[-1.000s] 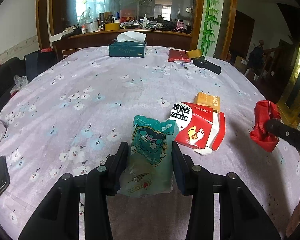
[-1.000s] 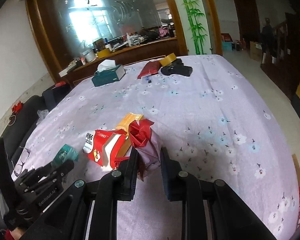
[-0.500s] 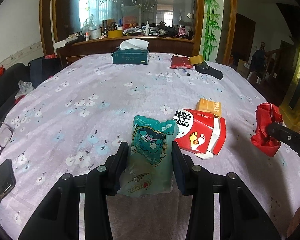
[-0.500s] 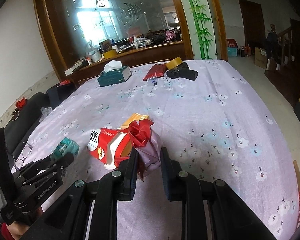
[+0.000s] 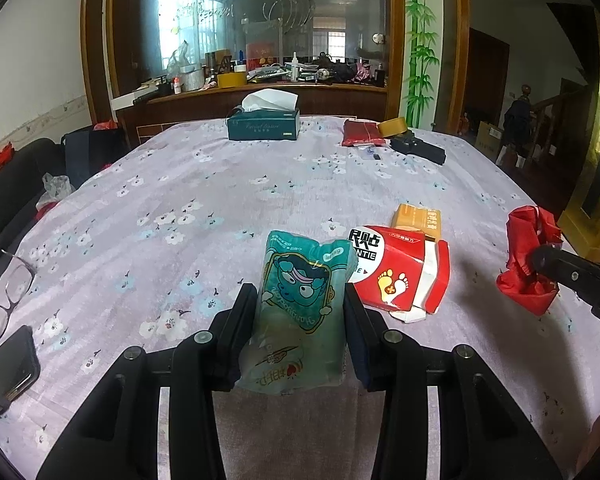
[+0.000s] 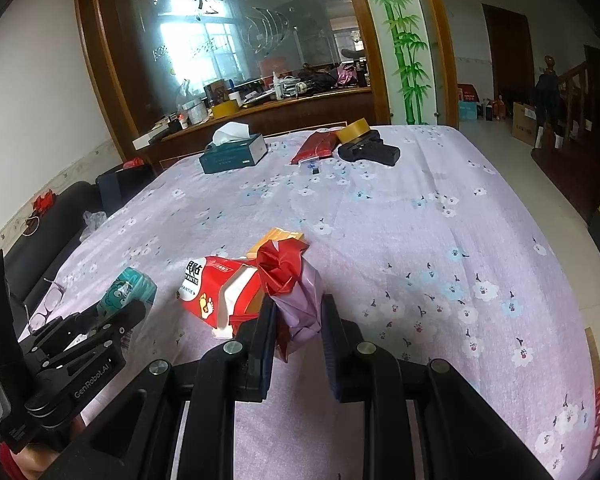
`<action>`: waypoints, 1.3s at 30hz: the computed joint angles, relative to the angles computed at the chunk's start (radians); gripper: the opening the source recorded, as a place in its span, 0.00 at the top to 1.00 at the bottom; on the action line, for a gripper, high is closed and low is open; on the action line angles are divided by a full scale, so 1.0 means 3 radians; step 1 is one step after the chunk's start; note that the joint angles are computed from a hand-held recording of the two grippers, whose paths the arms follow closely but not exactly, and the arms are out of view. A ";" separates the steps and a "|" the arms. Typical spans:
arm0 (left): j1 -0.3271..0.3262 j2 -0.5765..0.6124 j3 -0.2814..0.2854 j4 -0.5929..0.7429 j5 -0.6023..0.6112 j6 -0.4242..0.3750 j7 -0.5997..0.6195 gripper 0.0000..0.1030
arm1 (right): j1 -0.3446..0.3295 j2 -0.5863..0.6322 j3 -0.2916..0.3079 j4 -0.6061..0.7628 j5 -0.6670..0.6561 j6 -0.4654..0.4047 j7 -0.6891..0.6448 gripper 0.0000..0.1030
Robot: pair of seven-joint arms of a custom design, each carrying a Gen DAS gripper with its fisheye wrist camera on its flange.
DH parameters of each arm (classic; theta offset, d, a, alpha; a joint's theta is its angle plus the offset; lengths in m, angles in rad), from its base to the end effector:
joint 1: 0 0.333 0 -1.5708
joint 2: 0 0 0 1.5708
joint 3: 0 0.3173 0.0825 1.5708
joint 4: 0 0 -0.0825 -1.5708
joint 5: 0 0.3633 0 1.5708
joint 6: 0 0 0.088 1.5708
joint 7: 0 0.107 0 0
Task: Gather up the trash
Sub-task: 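Lift the teal packet with left tool while right tool lifts the pink-red bag, then carry both items over the red wastebasket and open both tools to release them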
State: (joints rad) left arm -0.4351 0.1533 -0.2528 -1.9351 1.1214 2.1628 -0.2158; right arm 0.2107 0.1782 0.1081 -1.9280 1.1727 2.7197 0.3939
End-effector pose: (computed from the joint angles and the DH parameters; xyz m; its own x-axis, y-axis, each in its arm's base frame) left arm 0.4844 -0.3440 0.4467 0.4580 -0.8889 -0.0081 -0.5505 -0.2765 -0.7877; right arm 0.5947 0.1572 0.4602 0.5832 -0.7780 -0.2337 -0.5997 -0.2184 -0.7698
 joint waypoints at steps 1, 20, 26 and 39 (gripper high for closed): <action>-0.0003 0.0001 0.0000 0.0002 0.0007 -0.0009 -0.0001 0.61 | 0.0001 0.0001 0.0002 -0.0001 0.0004 0.0007 -0.0011 0.78; -0.0044 0.0004 -0.0011 0.0022 0.0103 -0.0079 -0.0023 0.61 | 0.0017 -0.0032 0.0012 -0.0033 0.0123 0.0047 -0.0200 0.78; 0.0041 -0.0062 0.0007 -0.0070 0.0042 0.0257 -0.0058 0.61 | 0.0021 -0.0048 -0.0031 -0.0007 -0.0046 0.0002 0.0084 0.78; -0.0058 -0.0050 -0.0092 0.0072 -0.0068 0.0492 0.0182 0.61 | -0.0150 -0.0536 -0.0260 -0.0446 0.0162 -0.0441 0.0086 0.78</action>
